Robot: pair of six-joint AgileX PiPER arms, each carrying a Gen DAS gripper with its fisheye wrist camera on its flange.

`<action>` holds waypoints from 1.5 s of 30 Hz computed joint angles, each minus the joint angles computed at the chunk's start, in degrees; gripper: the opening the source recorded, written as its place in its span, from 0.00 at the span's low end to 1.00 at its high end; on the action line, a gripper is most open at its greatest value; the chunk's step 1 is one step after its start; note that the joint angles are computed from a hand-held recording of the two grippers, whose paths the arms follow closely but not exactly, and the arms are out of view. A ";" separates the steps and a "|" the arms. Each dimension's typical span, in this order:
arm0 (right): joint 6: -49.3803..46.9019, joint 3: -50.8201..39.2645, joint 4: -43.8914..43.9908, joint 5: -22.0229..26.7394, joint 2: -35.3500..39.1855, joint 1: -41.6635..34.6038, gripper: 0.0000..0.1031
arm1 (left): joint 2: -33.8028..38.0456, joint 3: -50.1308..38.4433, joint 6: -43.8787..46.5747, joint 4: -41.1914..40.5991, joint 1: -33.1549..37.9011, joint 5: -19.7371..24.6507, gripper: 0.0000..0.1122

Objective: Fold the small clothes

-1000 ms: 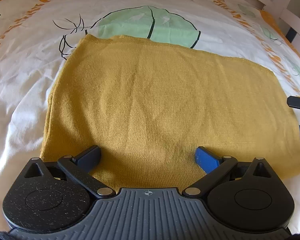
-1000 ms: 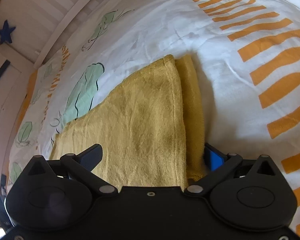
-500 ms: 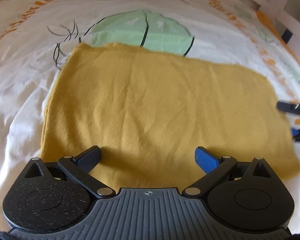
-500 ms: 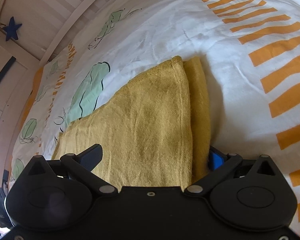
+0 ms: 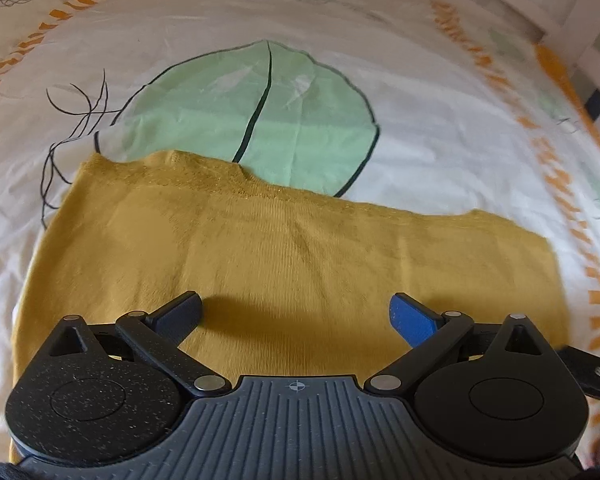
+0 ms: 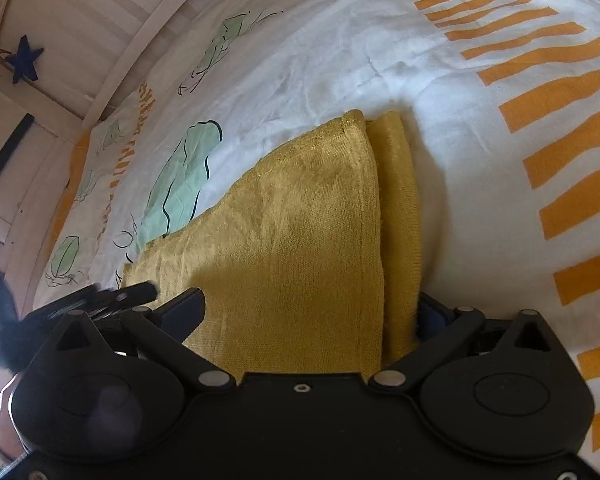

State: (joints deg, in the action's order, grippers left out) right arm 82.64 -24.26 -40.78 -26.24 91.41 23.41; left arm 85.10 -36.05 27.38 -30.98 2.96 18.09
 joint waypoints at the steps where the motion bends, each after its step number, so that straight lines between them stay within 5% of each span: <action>1: 0.60 -0.12 -0.69 0.11 -0.04 -0.11 1.00 | 1.44 -0.53 -3.39 3.16 -1.20 -0.96 0.90; 7: 4.13 -0.59 -5.09 -0.66 0.27 -1.64 1.00 | 3.57 1.26 -14.29 14.03 -5.04 -7.58 0.92; 17: 6.55 -0.06 -12.55 -10.85 2.83 -6.53 0.95 | 3.46 1.05 -17.98 17.64 -5.58 -7.50 0.92; 21: 9.87 -1.66 -16.64 -11.45 4.23 -6.33 0.71 | 4.04 0.53 -15.89 15.89 -5.32 -7.41 0.92; 24: 13.73 -2.19 -19.25 -10.55 4.71 -6.80 0.34 | 4.18 0.08 -14.97 15.19 -5.06 -6.81 0.92; 25: 13.78 -1.67 -19.01 -11.99 5.40 -7.54 0.34 | 4.03 -0.07 -14.36 14.71 -4.89 -6.31 0.92; 29: 13.64 -0.87 -18.49 -13.38 5.45 -8.35 0.33 | 0.97 0.16 -7.09 8.92 -2.53 -1.80 0.89; 35: 14.54 -1.04 -18.26 -10.45 3.55 -7.02 0.33 | -9.50 8.47 16.62 -4.99 5.82 4.91 0.85; 41: 13.87 -1.35 -16.35 -8.52 3.15 -5.41 0.33 | -12.65 12.65 30.84 -7.81 11.60 8.29 0.79; 45: 12.82 -1.30 -14.64 -6.44 1.90 -4.28 0.33 | -14.20 9.23 37.76 -12.41 22.25 17.64 0.76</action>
State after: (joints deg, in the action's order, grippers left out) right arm 95.46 -25.57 -55.42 -32.68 93.31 19.13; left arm 70.90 -26.82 65.14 -43.39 25.21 35.73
